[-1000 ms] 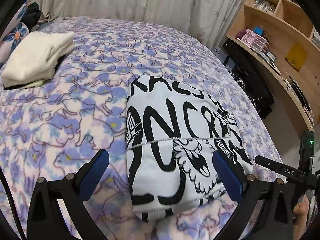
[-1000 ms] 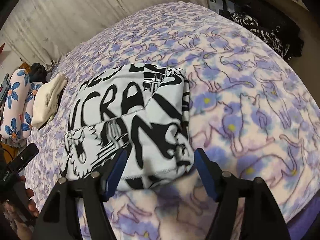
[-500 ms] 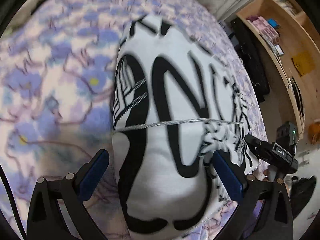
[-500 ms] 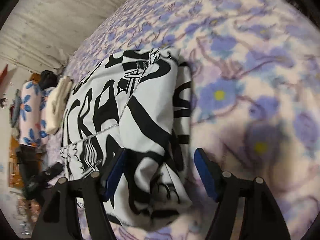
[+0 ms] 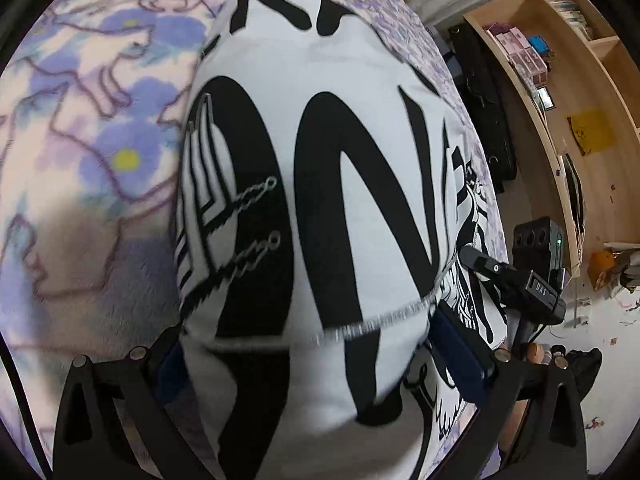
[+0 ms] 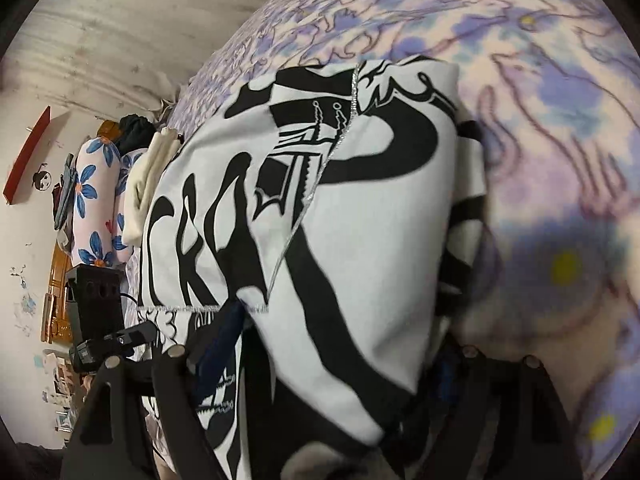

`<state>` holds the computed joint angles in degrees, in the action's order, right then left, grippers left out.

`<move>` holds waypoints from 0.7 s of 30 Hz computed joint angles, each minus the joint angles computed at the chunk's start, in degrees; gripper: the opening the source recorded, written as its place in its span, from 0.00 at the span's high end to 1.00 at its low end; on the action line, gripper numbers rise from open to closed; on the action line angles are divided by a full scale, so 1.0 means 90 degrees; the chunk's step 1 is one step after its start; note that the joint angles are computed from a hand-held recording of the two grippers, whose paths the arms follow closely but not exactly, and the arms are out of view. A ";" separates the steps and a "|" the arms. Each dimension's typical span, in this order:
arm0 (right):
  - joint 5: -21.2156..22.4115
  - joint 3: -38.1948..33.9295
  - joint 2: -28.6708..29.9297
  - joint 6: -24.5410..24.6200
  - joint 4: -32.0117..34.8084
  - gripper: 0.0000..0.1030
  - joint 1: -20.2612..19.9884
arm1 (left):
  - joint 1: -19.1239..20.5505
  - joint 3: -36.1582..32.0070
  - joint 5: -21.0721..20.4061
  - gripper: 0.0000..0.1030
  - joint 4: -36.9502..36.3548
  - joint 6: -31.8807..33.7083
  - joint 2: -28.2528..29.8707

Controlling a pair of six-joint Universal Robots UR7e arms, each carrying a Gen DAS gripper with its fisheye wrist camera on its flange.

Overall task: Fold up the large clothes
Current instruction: 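Grasp the jacket bundle with both grippers and lift it off the bed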

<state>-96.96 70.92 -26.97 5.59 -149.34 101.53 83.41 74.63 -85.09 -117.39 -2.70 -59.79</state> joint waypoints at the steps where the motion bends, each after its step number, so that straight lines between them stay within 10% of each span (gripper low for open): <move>1: -0.0027 -0.0029 0.0028 0.0023 -0.0025 0.21 0.0006 | -0.0006 -0.0079 0.0021 0.00 0.0040 -0.0009 0.0064; 6: -0.0255 0.0087 0.0003 -0.0063 -0.0288 0.44 0.0166 | -0.0267 0.0172 0.0606 0.04 -0.0243 -0.0080 -0.0043; 10: -0.1115 0.0085 0.0025 -0.0479 -0.0579 0.71 0.0668 | -0.0872 0.0863 0.1847 0.30 -0.1070 0.0250 -0.0398; 17: -0.2157 0.0139 0.0210 -0.1114 -0.1233 0.76 0.1661 | -0.1511 0.1822 0.2811 0.42 -0.1952 0.0931 -0.1302; 21: -0.1795 0.0040 0.0290 -0.0893 -0.1375 0.76 0.1921 | -0.1564 0.1988 0.2930 0.42 -0.1780 0.0995 -0.1965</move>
